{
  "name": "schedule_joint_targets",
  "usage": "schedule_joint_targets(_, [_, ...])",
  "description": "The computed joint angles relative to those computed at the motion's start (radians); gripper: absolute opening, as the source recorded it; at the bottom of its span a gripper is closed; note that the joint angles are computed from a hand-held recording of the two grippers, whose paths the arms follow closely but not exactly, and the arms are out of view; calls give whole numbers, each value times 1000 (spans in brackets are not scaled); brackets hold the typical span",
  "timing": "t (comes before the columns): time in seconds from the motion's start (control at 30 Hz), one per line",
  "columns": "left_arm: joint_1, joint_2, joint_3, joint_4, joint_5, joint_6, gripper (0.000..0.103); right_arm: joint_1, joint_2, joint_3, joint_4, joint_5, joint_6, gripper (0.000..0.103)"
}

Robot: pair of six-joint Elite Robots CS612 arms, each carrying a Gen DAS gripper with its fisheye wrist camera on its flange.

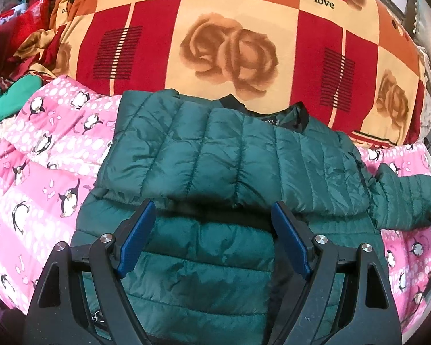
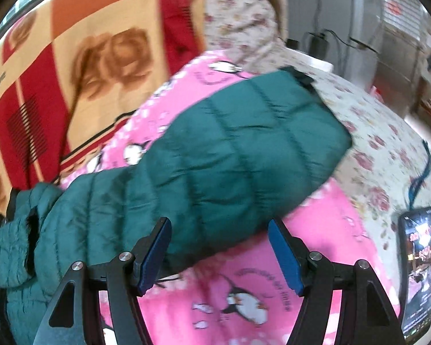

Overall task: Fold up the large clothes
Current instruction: 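Move the right gripper to the other sleeve and grasp its cuff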

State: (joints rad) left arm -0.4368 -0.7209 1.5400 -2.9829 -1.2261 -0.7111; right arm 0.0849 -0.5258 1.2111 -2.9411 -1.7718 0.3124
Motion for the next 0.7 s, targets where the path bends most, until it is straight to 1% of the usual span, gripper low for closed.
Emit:
schedule_joint_targets(0.17, [0,7,-10,18,-2,3,83,-21,-1,11,-15,25,49,67])
schedule_joint_targets(0.3, [1,11,-17,32,0,2,83,-28,9,-2,-24,24,72,67])
schedule_joint_targets(0.53, [4,12,-19,48,9,-4,83,-40,46,-59,-37,13,113,68])
schedule_joint_targets(0.67, [5,9,-16,55,17,-11,83,-50,63,-76,-79,37,121,68])
schedule_joint_targets(0.7, [6,9,-14,54,16,-13,83,-51,65,-78,-87,43,120,61])
